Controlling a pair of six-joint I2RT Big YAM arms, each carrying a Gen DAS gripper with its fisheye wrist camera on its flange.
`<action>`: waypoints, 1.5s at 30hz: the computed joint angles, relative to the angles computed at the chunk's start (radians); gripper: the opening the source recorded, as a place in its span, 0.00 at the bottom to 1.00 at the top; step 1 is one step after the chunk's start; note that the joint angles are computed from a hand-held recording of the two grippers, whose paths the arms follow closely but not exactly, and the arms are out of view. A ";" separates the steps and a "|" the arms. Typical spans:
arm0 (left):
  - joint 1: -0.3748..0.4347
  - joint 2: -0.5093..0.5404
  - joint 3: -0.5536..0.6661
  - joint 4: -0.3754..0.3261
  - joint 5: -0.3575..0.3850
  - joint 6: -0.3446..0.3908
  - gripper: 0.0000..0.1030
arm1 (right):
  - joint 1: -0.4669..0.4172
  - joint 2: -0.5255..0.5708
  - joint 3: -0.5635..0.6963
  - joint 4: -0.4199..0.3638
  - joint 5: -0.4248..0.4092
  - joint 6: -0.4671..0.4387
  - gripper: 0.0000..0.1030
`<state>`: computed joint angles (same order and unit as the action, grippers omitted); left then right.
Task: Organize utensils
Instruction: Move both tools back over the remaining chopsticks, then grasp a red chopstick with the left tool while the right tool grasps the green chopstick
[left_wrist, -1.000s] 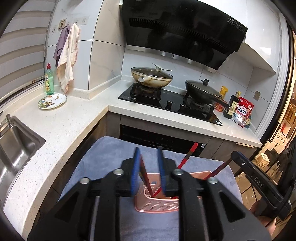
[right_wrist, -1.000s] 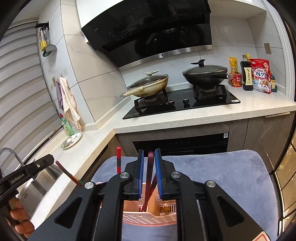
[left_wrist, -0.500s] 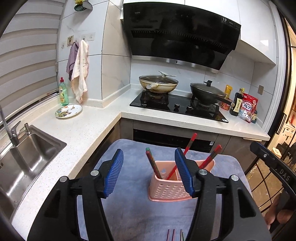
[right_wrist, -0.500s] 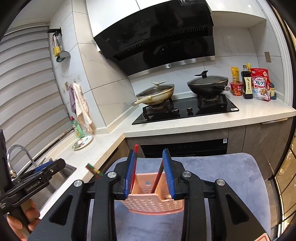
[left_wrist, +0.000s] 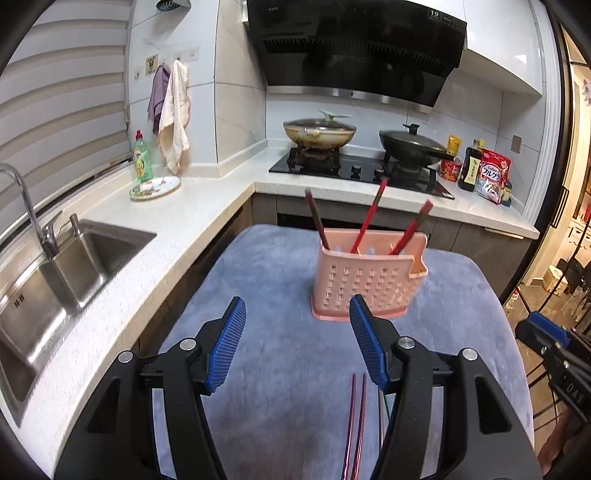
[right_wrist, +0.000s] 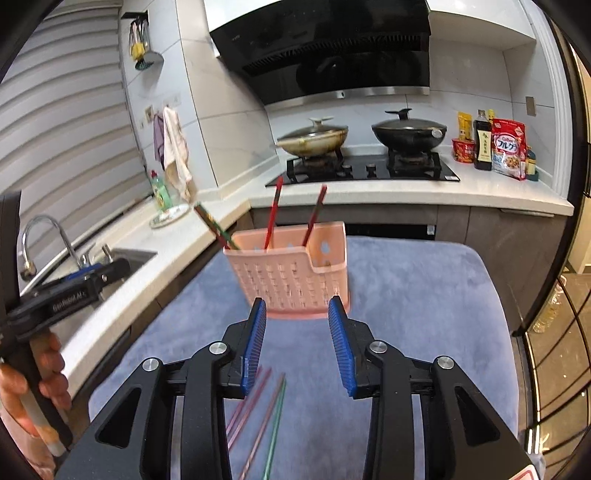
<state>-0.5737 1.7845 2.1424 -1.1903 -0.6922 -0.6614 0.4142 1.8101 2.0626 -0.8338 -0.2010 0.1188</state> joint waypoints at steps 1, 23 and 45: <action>-0.007 -0.012 -0.027 0.001 -0.001 -0.014 0.54 | 0.001 -0.027 -0.054 0.014 -0.007 0.008 0.33; -0.130 -0.154 -0.429 0.024 0.055 -0.235 0.54 | 0.083 -0.254 -0.587 0.070 0.025 -0.016 0.33; -0.156 -0.159 -0.522 0.028 0.162 -0.300 0.56 | 0.118 -0.232 -0.639 0.074 0.059 -0.039 0.08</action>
<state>-0.7301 1.6255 1.6207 -1.1621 -0.5305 -0.9611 0.5318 1.5785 1.4236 -0.7593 -0.1421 0.0803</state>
